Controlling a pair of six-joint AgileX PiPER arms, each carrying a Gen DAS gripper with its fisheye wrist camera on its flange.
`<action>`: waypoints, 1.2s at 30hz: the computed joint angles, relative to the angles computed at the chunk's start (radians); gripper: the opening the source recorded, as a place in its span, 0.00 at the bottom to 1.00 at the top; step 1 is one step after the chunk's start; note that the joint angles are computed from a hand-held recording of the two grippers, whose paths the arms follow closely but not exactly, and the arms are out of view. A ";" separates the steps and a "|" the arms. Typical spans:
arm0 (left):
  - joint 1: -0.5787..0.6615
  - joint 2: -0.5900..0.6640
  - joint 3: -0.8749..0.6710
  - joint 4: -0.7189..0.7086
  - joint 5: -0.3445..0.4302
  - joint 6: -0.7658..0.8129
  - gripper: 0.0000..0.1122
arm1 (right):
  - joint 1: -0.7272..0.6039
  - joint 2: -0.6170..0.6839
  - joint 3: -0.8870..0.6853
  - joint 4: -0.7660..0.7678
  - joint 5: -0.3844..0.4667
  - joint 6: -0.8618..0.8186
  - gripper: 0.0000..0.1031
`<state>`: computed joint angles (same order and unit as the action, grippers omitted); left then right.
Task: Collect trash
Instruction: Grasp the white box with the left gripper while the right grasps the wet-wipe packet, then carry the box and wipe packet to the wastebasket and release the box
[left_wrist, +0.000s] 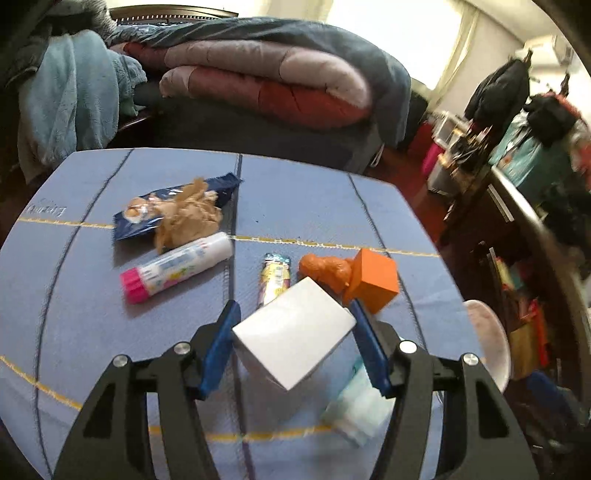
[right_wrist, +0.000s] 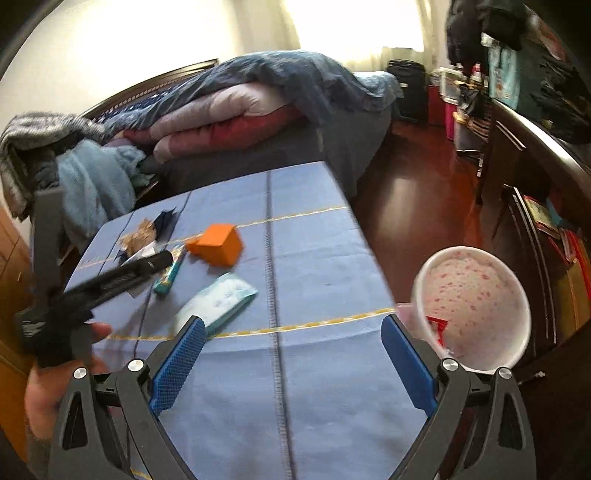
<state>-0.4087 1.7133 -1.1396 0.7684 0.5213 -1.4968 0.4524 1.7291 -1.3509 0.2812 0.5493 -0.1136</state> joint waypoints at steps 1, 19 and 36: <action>-0.001 -0.036 0.034 0.014 -0.005 -0.016 0.55 | 0.015 0.008 -0.003 -0.001 -0.001 0.000 0.93; 0.053 -0.322 0.255 0.083 0.087 -0.067 0.56 | 0.251 0.301 -0.278 -0.247 0.048 0.304 0.95; -0.022 -0.407 0.271 0.141 0.140 -0.111 0.56 | 0.269 0.228 -0.235 -0.292 0.047 0.303 0.43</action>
<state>-0.4305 1.3067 -0.8684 0.9096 0.6612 -1.6083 0.7214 1.9575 -1.5856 -0.0104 0.5967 0.1894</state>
